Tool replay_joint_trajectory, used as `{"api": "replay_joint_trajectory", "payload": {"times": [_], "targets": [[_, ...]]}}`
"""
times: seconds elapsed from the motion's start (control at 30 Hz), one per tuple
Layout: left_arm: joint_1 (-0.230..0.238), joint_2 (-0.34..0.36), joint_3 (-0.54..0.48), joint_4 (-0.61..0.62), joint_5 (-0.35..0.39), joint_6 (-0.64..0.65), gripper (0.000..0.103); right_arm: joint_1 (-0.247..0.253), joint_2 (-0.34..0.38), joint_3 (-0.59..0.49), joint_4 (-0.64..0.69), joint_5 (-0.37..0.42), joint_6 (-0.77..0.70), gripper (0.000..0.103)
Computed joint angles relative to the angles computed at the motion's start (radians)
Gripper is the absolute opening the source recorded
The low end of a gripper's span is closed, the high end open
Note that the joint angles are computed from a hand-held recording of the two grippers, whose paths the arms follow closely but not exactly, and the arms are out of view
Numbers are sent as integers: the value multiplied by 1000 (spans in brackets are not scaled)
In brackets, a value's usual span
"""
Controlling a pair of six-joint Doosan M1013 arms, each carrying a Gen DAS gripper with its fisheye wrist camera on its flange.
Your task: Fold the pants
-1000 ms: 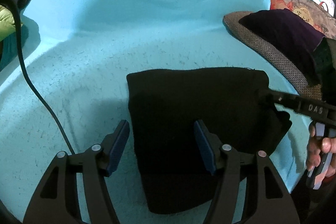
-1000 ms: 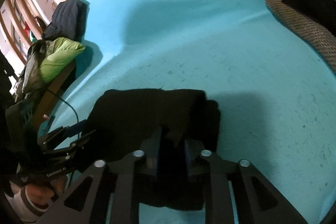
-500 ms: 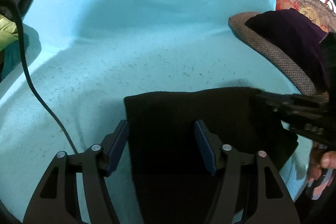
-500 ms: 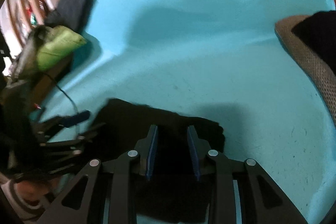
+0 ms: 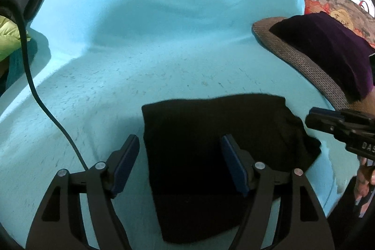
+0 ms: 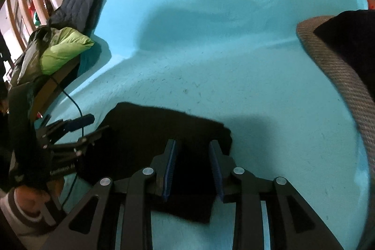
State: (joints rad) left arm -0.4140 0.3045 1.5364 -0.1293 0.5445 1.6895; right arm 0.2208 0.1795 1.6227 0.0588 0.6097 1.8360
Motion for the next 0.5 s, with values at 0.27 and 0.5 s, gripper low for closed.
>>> {"api": "replay_joint_trajectory", "payload": {"times": [0.27, 0.5], "targets": [[-16, -8, 35, 34, 1, -24, 72, -4, -11, 40, 137, -14, -88, 32], [-17, -10, 40, 42, -6, -34, 72, -19, -18, 42, 254, -7, -183, 32]]}}
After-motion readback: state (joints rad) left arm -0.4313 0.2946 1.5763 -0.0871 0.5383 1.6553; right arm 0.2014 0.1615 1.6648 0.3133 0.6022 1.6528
